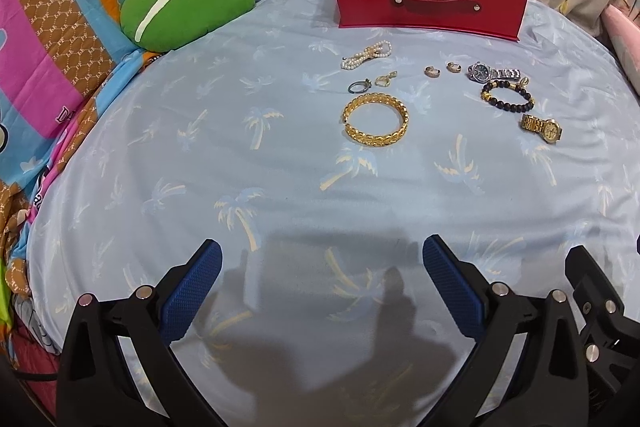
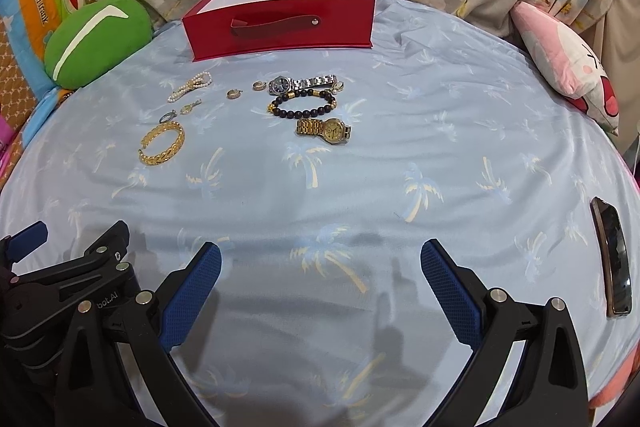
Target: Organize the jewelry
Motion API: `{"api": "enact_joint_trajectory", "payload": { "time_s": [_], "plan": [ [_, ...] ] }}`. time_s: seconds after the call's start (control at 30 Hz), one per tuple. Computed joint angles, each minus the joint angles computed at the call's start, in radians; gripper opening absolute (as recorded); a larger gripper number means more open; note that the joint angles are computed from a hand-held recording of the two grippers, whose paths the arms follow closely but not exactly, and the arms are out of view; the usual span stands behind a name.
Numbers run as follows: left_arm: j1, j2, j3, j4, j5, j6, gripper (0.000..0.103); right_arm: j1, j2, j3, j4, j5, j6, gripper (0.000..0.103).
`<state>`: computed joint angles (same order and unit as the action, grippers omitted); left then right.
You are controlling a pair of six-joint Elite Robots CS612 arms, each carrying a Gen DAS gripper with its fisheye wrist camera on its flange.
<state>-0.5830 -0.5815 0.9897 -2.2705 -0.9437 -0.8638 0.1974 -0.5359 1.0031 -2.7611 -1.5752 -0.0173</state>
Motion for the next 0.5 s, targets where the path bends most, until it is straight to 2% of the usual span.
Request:
{"api": "enact_joint_trajectory", "payload": {
  "time_s": [0.5],
  "plan": [
    [0.003, 0.006, -0.001, -0.010, -0.010, 0.003, 0.098, 0.001, 0.001, -0.001, 0.004, -0.003, 0.001, 0.098]
  ]
}}
